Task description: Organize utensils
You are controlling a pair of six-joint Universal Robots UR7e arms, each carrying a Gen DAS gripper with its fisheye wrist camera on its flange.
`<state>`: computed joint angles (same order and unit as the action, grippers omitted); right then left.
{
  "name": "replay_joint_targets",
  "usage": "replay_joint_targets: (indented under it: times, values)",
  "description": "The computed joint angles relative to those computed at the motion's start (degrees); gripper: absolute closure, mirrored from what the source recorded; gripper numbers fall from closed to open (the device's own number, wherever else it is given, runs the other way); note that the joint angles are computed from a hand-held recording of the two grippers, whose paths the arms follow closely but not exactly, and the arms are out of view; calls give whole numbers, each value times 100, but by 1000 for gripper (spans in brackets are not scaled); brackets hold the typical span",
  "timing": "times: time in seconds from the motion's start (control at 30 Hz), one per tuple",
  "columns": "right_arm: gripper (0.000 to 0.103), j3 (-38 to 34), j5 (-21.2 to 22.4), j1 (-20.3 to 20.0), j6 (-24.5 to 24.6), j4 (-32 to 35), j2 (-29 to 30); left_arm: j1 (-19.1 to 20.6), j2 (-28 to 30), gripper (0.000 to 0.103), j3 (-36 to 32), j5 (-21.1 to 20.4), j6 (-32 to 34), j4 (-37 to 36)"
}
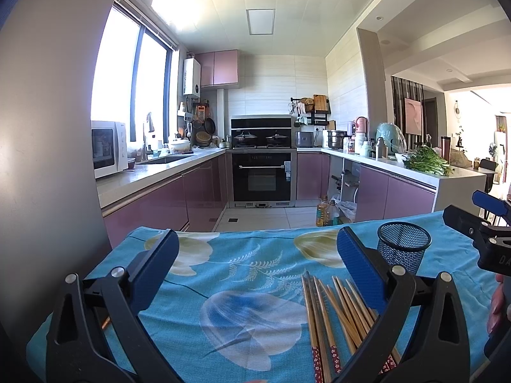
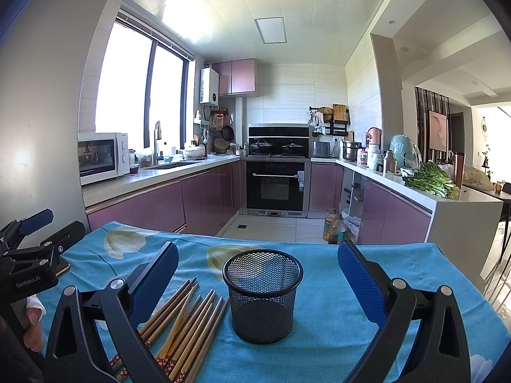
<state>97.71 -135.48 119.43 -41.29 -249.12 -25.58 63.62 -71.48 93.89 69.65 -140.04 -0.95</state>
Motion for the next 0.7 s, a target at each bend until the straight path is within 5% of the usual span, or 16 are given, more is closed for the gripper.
replay_joint_targets:
  times: [0.7]
  values:
    - [6,-43,-13,12,-36,-44,7,-57,-18,6,5,-41,-28,-2]
